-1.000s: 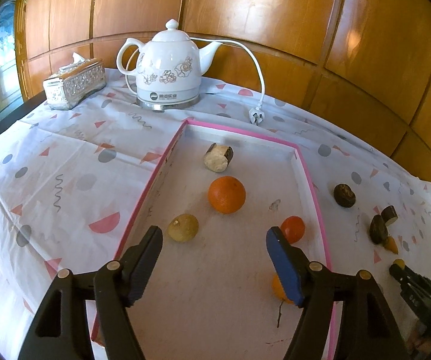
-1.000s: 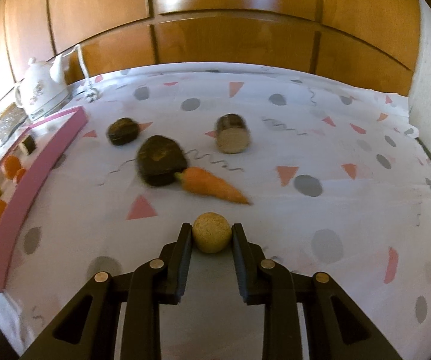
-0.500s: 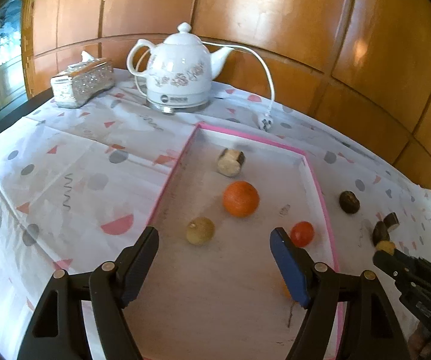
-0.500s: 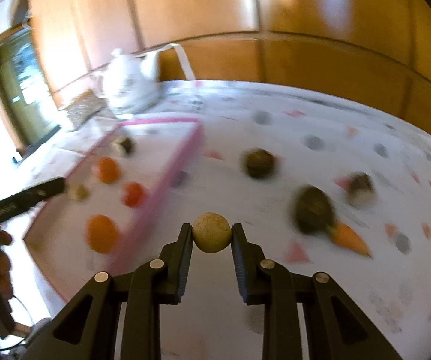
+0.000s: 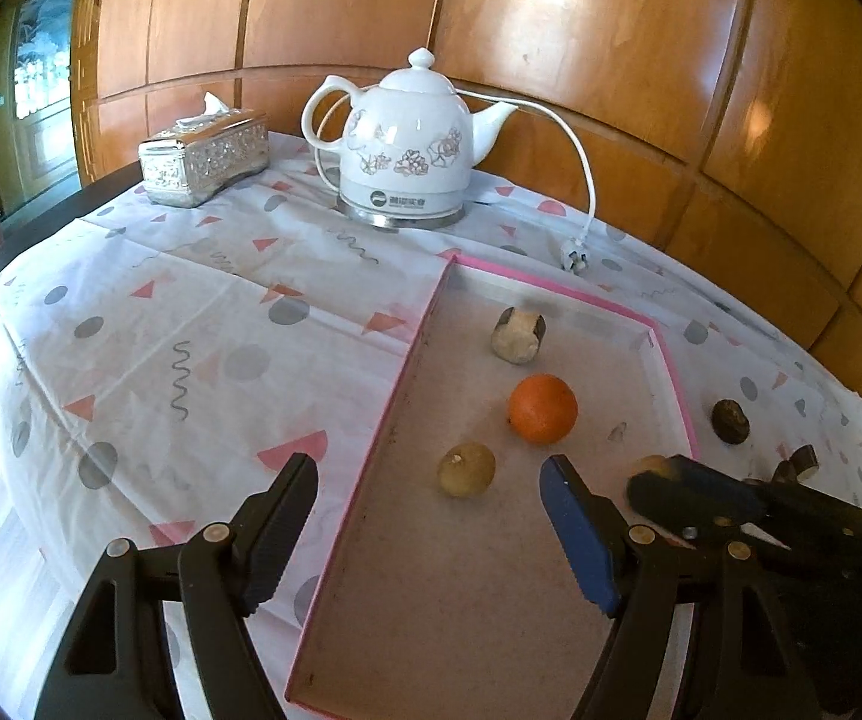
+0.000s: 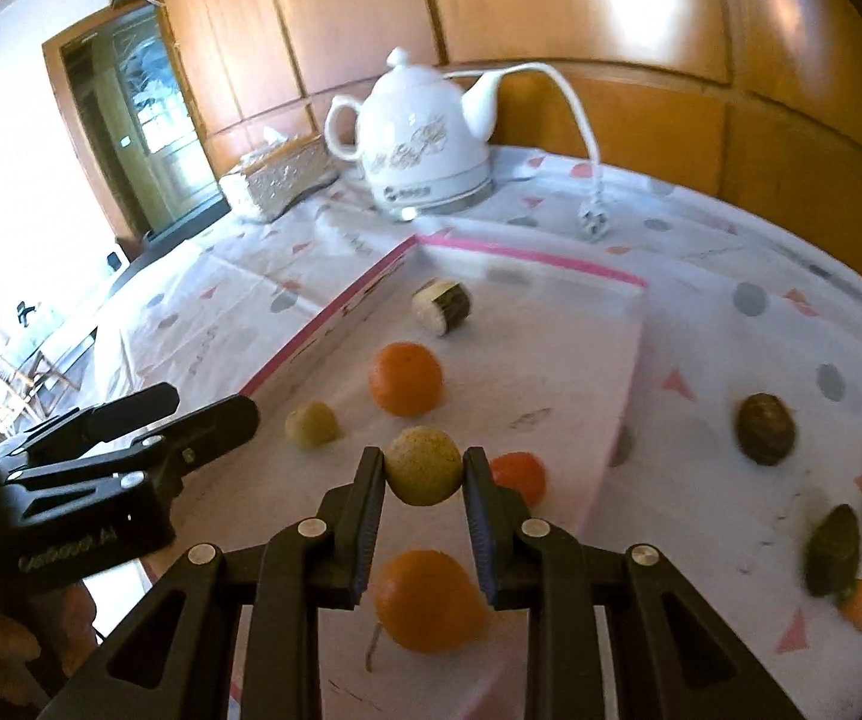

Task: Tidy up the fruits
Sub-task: 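Carry the yellow fruit into the pink tray and open the right tool, then move the right tool to the dark round root and close on it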

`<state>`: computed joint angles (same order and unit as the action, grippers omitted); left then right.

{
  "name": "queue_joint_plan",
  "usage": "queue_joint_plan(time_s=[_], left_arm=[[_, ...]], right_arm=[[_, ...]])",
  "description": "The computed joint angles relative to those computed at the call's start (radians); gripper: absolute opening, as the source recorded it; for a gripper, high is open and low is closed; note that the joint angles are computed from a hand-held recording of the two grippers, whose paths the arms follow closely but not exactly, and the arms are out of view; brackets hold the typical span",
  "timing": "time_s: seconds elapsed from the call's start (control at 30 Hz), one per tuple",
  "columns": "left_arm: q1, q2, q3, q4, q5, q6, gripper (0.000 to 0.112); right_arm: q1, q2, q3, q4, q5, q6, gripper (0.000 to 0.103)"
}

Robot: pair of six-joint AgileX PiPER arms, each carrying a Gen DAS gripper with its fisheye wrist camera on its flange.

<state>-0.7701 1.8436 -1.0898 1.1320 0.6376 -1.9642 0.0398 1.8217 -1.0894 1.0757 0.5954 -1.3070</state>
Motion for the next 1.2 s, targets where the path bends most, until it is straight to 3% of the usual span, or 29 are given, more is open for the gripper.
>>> queue_joint_plan(time_s=[0.37,0.7,1.2], left_arm=[[-0.018,0.006,-0.014,-0.001,-0.004,0.009,0.077],[-0.054,0.03,-0.071,-0.032,-0.004,0.084,0.077],[-0.099,0.107,-0.228,-0.151,-0.036,0.312,0.077]], right_arm=[[-0.068,-0.036,0.063,0.099,-0.01,-0.062,0.031],[-0.274,-0.058,0.103,0.119,0.037,-0.092,0.031],[-0.567,0.034,0.055,0.044,0.005,-0.067,0.031]])
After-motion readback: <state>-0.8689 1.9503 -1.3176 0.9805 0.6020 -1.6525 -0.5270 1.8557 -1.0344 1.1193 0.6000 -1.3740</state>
